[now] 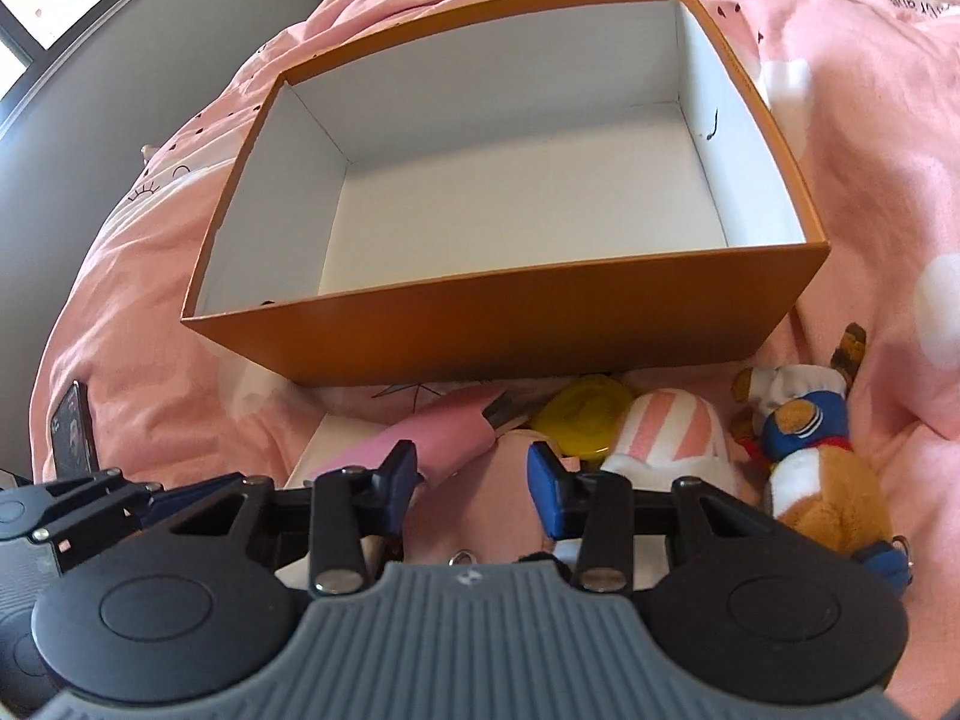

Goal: Organize objects
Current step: 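Close the left tool on the white rectangular case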

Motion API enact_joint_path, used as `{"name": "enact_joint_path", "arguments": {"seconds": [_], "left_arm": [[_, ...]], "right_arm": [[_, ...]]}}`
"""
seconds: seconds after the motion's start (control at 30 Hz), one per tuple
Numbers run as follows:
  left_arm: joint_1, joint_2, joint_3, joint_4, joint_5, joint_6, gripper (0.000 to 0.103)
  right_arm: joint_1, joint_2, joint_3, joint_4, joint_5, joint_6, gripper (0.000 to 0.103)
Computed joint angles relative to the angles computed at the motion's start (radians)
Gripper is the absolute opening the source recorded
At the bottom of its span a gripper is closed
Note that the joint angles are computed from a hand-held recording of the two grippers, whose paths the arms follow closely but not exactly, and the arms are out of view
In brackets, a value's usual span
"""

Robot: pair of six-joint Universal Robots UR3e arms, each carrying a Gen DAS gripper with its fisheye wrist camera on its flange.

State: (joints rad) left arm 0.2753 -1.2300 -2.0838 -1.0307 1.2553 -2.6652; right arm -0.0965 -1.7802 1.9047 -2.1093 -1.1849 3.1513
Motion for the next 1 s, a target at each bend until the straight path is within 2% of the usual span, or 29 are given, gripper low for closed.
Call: {"name": "enact_joint_path", "arguments": {"seconds": [0.07, 0.17, 0.2, 0.33, 0.47, 0.8, 1.0], "left_arm": [[0.009, -0.041, 0.024, -0.026, 0.013, -0.031, 0.063], [0.018, -0.099, 0.053, -0.051, 0.024, -0.070, 0.065], [0.027, -0.114, 0.062, -0.066, 0.012, -0.078, 0.069], [0.044, -0.184, 0.121, -0.141, -0.018, -0.131, 0.071], [-0.030, -0.243, 0.188, -0.138, 0.049, -0.198, 0.073], [-0.208, -0.419, 0.338, -0.162, 0.218, -0.202, 0.082], [-0.201, -0.418, 0.369, -0.208, 0.223, -0.144, 0.077]], "right_arm": [[0.010, 0.030, -0.015, -0.006, 0.005, 0.008, 0.045], [0.028, 0.058, -0.020, -0.020, 0.005, 0.009, 0.045], [0.027, 0.063, -0.019, -0.023, 0.007, 0.006, 0.045], [0.020, 0.073, -0.026, -0.016, 0.016, 0.002, 0.045], [0.023, 0.067, -0.027, -0.016, -0.003, -0.011, 0.046], [-0.033, -0.037, 0.026, 0.037, 0.001, -0.097, 0.046], [-0.089, -0.112, 0.069, 0.086, 0.033, -0.153, 0.051]]}}
